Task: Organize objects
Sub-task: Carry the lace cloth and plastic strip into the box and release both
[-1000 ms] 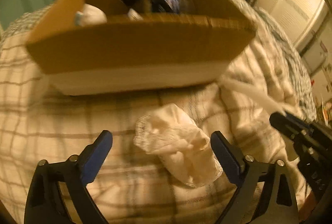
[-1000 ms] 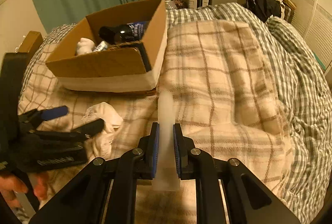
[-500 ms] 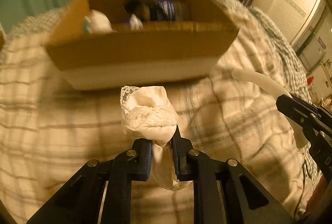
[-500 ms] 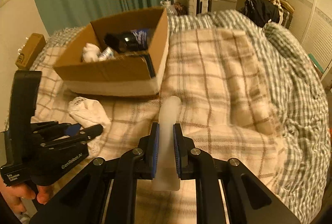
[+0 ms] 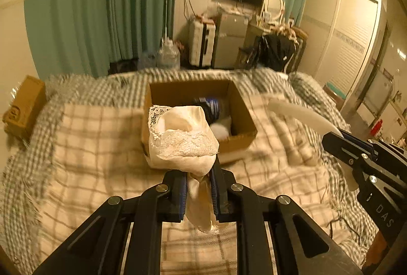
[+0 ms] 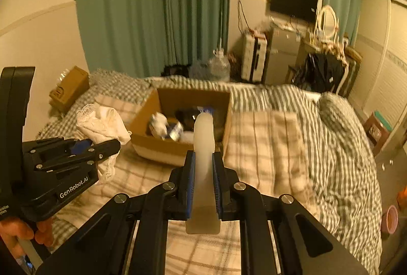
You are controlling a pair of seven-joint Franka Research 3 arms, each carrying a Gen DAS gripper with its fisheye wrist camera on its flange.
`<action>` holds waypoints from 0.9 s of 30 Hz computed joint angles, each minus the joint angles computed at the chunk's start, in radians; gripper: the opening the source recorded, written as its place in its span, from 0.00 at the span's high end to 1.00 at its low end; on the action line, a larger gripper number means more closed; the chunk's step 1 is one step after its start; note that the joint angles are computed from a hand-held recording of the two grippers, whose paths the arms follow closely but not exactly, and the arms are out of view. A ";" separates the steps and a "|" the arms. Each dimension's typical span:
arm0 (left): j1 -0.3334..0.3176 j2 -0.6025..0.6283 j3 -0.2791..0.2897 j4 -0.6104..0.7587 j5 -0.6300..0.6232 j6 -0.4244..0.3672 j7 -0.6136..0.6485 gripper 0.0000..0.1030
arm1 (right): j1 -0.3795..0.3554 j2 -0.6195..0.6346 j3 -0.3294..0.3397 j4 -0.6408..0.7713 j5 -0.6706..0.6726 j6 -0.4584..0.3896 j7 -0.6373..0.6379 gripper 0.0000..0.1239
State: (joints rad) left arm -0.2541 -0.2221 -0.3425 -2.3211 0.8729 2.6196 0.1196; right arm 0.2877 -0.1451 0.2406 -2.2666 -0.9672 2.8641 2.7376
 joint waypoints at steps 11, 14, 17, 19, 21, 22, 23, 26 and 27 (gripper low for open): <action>0.058 -0.019 0.028 0.081 0.031 -0.050 0.102 0.85 | 0.061 0.124 -0.034 0.231 -0.048 -0.017 -0.088 0.90; 0.079 0.019 0.042 0.119 0.047 -0.037 0.107 0.85 | 0.094 0.203 -0.070 0.328 -0.016 -0.009 -0.152 0.90; 0.094 0.073 0.056 0.163 0.077 -0.031 0.101 0.85 | 0.118 0.285 -0.101 0.413 0.050 0.021 -0.233 0.90; 0.098 0.112 0.070 0.188 0.094 -0.023 0.090 0.85 | 0.126 0.346 -0.114 0.471 0.110 0.033 -0.301 0.90; 0.098 0.158 0.086 0.216 0.107 -0.014 0.080 0.85 | 0.115 0.413 -0.107 0.526 0.209 0.055 -0.401 0.91; 0.098 0.186 0.097 0.230 0.105 -0.006 0.078 0.85 | 0.113 0.434 -0.107 0.541 0.240 0.060 -0.435 0.91; 0.095 0.206 0.108 0.243 0.098 0.001 0.082 0.85 | 0.108 0.462 -0.104 0.563 0.276 0.060 -0.476 0.91; 0.086 0.277 0.135 0.277 0.093 0.020 0.086 0.85 | 0.093 0.546 -0.089 0.627 0.379 0.054 -0.589 0.92; 0.079 0.301 0.142 0.289 0.090 0.021 0.089 0.85 | 0.083 0.579 -0.078 0.650 0.418 0.050 -0.629 0.92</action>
State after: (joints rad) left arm -0.1753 0.0787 -0.2006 -2.0323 0.9625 2.6409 0.2084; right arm 0.3711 0.4340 0.1626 -1.6162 -0.5489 2.9144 2.1088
